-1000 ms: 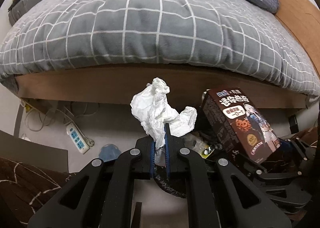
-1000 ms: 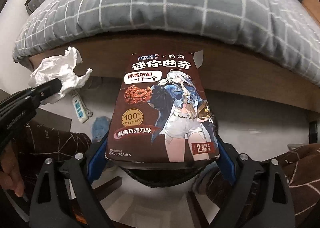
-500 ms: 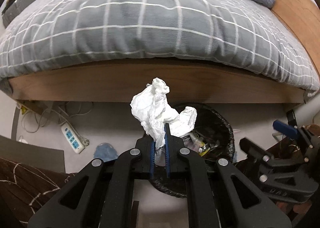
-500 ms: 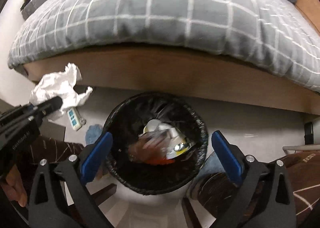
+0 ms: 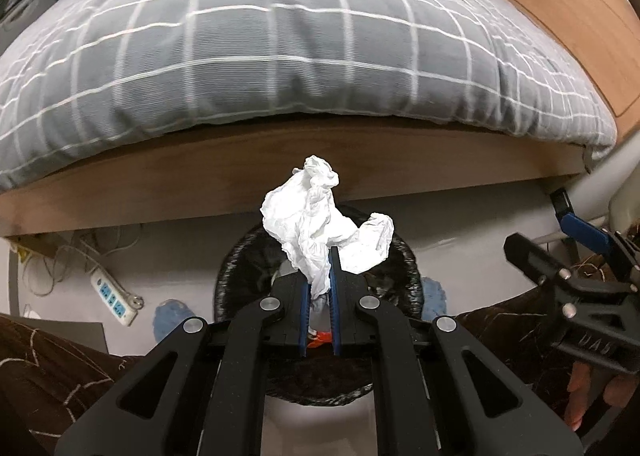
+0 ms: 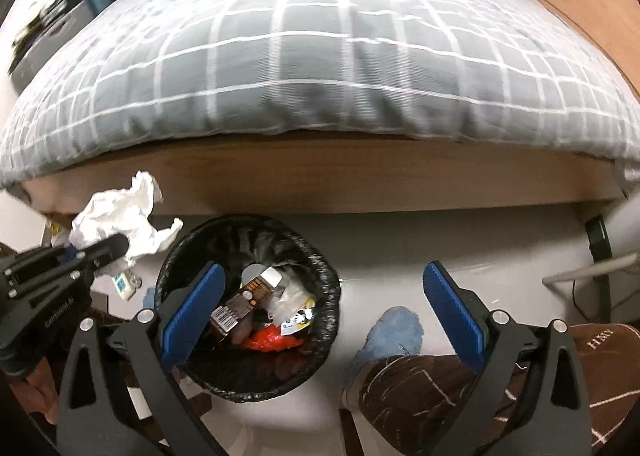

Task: Collect trash

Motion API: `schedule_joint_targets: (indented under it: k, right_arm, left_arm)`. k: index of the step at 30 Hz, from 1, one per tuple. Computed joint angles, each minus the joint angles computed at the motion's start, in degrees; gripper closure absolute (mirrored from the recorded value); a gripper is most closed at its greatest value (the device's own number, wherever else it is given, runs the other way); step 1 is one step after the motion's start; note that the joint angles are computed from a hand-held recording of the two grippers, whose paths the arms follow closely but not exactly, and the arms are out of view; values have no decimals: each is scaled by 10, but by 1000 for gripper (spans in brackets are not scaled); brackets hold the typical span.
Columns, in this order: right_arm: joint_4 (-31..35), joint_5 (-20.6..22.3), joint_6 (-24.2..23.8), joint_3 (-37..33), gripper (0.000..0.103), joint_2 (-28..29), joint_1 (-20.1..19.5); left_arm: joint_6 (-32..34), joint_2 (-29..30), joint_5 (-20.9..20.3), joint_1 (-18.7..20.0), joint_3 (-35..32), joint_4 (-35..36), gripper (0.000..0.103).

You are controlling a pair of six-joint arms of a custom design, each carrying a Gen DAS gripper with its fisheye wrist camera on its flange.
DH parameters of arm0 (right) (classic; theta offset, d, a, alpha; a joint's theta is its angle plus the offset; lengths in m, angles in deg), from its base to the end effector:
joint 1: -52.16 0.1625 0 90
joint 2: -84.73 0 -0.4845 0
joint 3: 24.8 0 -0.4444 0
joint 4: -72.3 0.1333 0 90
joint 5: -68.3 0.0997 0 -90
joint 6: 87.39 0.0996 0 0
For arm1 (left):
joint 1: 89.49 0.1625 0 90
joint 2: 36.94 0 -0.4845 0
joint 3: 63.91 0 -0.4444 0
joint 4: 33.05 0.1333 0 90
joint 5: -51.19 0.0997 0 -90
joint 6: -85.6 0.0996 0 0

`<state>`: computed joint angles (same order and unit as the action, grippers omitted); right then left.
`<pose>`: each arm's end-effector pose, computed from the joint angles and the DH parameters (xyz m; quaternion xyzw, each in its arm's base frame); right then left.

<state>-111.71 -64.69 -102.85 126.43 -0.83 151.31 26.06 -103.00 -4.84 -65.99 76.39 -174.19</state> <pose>0.1191 -0.3282 0.2238 0.1046 -0.9005 0.2079 0.3673 -0.2700 -0.3235 0.0625 0.1153 0.9317 -0.1682 0.3005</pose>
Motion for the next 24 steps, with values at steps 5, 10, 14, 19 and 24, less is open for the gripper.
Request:
schedule_joint_targets:
  k: [5,10,14,19,24]
  right_arm:
    - [-8,-3,-2,7,8,-17,-15]
    - [-24,-3,-6,10,8,-5,-18]
    - [-19,-6,-2,7,8,1,-8]
    - [-30,-5,-6,7,8,12,-3]
    - [-41,0,-10,5,8,23,4]
  left_arm:
    - [8,24,7,-7,-8,-16,93]
    - [5,26,8,-7,-6,-13,63]
    - [-7,14,17,-5,-1,-3,47]
    - [-20,-4,33,-5,7,14,31]
    - [-44,-28,58,-12,15,43,13]
